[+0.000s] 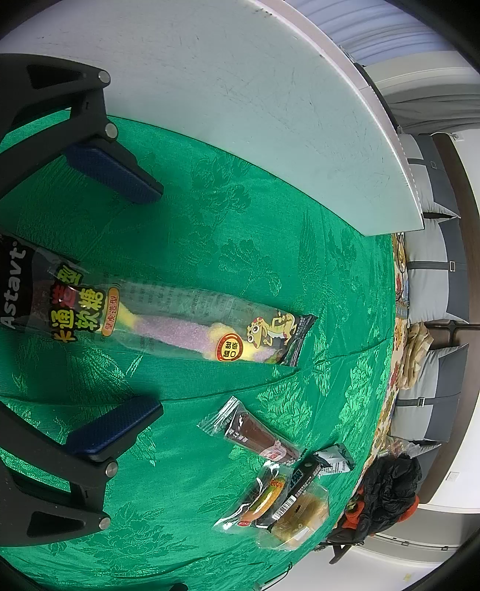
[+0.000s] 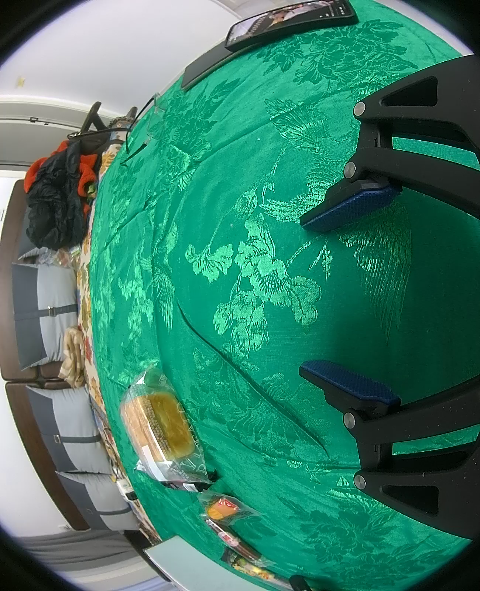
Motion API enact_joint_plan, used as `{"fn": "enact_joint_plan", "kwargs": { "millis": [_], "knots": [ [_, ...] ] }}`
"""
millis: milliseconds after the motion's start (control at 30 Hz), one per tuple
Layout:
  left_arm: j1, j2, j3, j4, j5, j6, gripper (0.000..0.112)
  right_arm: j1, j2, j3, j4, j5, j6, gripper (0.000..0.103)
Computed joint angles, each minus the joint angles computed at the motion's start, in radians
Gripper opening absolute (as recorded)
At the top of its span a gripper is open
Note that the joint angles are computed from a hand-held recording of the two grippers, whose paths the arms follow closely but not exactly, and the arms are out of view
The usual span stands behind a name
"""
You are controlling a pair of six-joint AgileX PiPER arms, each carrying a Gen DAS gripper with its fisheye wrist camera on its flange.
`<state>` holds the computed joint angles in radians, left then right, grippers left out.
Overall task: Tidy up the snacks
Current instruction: 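Hold the Astavt jelly stick pack in the left gripper above the bed, then grasp the orange sausage pack with the right gripper while the left holds the jelly stick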
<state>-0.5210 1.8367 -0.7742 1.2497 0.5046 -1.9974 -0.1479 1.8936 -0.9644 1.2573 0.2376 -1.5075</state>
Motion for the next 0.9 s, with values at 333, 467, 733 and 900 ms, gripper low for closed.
{"fn": "enact_joint_plan", "kwargs": {
  "millis": [333, 467, 733, 900],
  "knots": [
    [-0.004, -0.004, 0.008, 0.006, 0.0, -0.012, 0.103, 0.014, -0.047, -0.038, -0.006, 0.328, -0.022, 0.075],
    [-0.004, -0.005, 0.008, 0.005, 0.0, -0.012, 0.103, 0.155, 0.008, -0.217, -0.153, 0.469, 0.122, 0.075],
    [-0.005, -0.005, 0.009, 0.006, 0.001, -0.013, 0.103, 0.406, 0.369, -0.884, -0.796, 0.707, 0.764, 0.071],
    [0.016, -0.01, -0.003, -0.057, -0.02, 0.085, 0.103, 0.437, 0.428, -1.02, -0.954, 0.887, 0.876, 0.039]
  ]
}}
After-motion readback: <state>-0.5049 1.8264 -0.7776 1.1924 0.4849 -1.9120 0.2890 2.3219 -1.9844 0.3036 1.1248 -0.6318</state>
